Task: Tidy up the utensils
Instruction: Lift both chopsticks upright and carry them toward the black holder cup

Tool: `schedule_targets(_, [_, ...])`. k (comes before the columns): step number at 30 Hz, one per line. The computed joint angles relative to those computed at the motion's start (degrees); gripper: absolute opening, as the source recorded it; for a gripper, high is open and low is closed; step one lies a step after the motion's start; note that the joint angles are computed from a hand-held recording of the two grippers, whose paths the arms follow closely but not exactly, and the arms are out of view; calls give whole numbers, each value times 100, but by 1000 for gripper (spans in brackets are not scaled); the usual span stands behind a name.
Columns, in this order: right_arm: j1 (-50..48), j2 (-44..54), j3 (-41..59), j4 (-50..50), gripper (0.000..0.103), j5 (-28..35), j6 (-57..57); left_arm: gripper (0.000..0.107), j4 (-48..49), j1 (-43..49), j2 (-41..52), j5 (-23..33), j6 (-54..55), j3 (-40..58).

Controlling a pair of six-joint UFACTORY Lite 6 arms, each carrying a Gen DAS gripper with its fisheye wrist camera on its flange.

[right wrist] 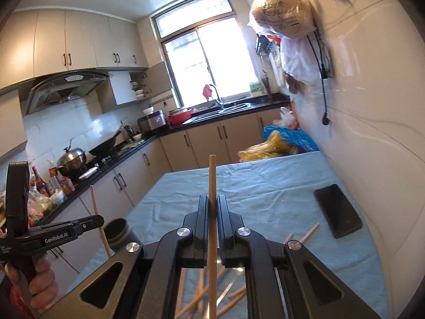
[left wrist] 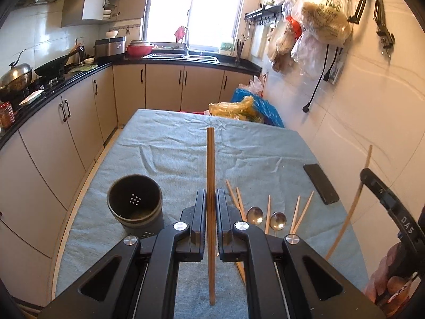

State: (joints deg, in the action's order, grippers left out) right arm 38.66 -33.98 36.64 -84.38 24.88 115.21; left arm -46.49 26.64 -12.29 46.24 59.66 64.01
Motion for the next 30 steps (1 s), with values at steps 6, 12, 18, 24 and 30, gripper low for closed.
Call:
schedule_targets(6, [-89,533,599,-362,6,-447,422,6,-171,439,72,505,84,565])
schedule_targets(12, [0,1442,1644,-712,6,-660,717,6,-237,970,667,1135,-157,1843])
schedule_targets(18, [130,2796,3211,-764,6,-798,667,6,-280,1381,1578,1336,-500,3285])
schedule_targets(24, [289,4409,5175,-250,7,-784,-8,6,-80,1294,2761,1294,-1184,4822])
schedule_targets(30, [328,6359,7694,1448,7,-759,-1761,6,67,1039,3631,856,-1628,5666])
